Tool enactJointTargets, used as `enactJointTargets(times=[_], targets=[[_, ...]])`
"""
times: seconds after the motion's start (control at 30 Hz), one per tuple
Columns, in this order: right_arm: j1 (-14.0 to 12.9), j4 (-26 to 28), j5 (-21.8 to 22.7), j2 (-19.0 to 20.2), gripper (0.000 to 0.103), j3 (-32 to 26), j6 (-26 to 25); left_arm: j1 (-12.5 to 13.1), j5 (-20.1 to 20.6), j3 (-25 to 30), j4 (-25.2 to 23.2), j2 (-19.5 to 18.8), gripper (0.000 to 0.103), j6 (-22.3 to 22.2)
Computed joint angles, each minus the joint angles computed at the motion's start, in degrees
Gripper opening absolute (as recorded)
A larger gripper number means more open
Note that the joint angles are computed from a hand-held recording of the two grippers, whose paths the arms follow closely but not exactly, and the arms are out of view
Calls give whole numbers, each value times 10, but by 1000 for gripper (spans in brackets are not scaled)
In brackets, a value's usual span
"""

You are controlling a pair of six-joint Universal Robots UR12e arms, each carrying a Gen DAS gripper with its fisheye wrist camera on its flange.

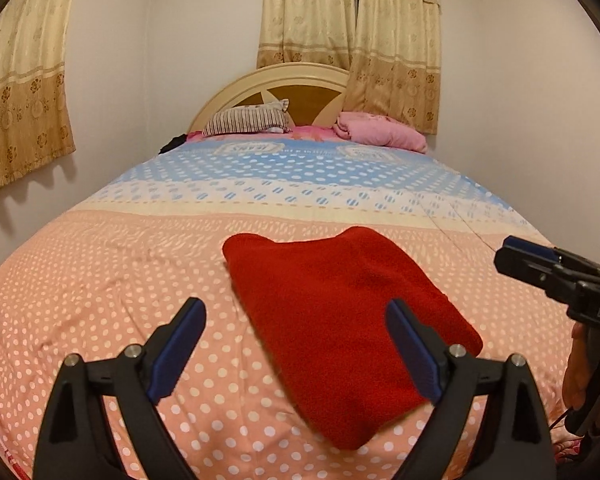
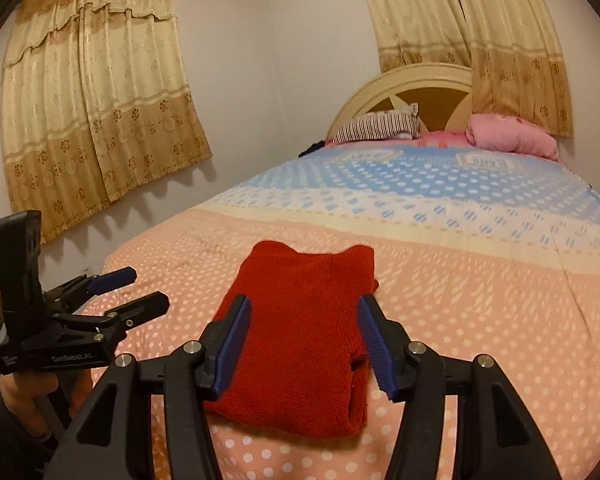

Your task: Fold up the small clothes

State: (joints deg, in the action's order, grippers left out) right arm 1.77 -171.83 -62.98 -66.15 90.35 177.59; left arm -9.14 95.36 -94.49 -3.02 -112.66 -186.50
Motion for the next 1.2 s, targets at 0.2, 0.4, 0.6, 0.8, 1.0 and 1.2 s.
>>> enactJointTargets(times=[0.2, 0.4, 0.6, 0.8, 1.0, 1.2], targets=[[-1, 1, 2, -6, 59, 5, 5, -2, 2, -3, 3, 2, 94, 0], [0, -1, 0, -8, 60, 8, 2, -4, 2, -3, 0, 2, 94, 2], [1, 0, -1, -7, 60, 6, -1, -7, 4, -1, -6, 1, 97, 3], [1, -1, -5, -9, 61, 9, 2, -7, 3, -1, -6, 1, 97, 4], [1, 1, -4, -10, 61, 11, 2, -9, 5, 0, -8, -1, 98, 4], [2, -3, -5, -10, 61, 13, 3, -10, 4, 0, -6, -1, 98, 6]])
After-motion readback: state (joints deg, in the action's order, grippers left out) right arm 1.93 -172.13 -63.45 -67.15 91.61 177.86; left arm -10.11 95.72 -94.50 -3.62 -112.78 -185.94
